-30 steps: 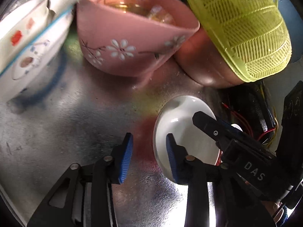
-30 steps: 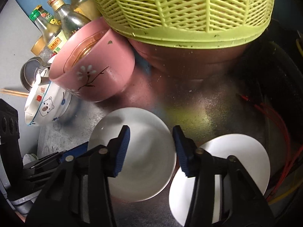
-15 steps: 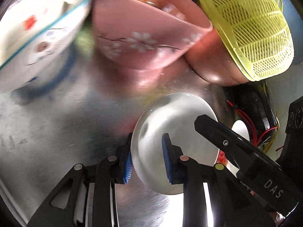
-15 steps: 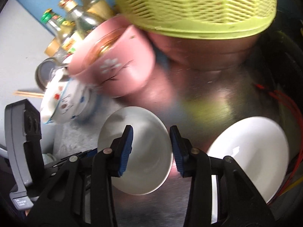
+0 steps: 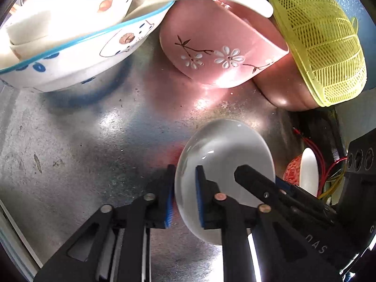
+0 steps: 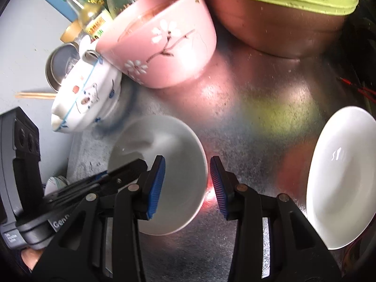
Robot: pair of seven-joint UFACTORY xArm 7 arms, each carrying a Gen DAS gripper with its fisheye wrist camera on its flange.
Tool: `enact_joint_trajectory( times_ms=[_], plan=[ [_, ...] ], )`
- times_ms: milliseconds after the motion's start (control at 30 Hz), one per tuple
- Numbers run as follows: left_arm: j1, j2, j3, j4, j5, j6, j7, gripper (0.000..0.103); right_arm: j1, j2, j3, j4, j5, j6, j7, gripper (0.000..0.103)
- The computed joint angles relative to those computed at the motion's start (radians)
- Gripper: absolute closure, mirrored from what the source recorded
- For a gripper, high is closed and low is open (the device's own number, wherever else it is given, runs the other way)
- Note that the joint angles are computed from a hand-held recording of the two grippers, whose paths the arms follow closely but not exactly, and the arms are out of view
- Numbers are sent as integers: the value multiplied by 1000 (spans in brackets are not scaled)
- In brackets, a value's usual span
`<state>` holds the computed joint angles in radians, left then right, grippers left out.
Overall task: Organize plates and bowls
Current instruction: 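Carry the small bowl with the right gripper toward the plate stack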
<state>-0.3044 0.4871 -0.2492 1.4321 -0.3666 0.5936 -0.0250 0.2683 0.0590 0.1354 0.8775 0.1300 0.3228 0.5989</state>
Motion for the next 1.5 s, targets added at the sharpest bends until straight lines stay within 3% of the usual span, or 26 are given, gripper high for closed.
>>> enact_joint_trajectory(
  times_ms=[67,133,400,733,967,1100,1500],
  plan=[
    [-3,-3,3,-4,4,1,-6,92,45,-2,-45,0,-92,14,71,80],
    [-10,-18,13,-20,20,0,-21,92,10,-7,-8,-10,-99,7,80,90],
    [4,-134,8,-133,0,-6,9,92,19,-96,12,-79,-126,-25,151,91],
    [20,-358,27,-309,-101,16,138,92,35,-230,107,-98,-296,77,406,91],
    [31,-551,104,-442,-189,60,239,92,79,-227,173,-6,-402,175,542,91],
    [39,-642,149,-509,-187,74,249,92,121,-189,193,56,-463,208,602,91],
    [112,-819,259,-671,-117,91,238,92,300,46,149,296,-563,241,651,91]
  ],
)
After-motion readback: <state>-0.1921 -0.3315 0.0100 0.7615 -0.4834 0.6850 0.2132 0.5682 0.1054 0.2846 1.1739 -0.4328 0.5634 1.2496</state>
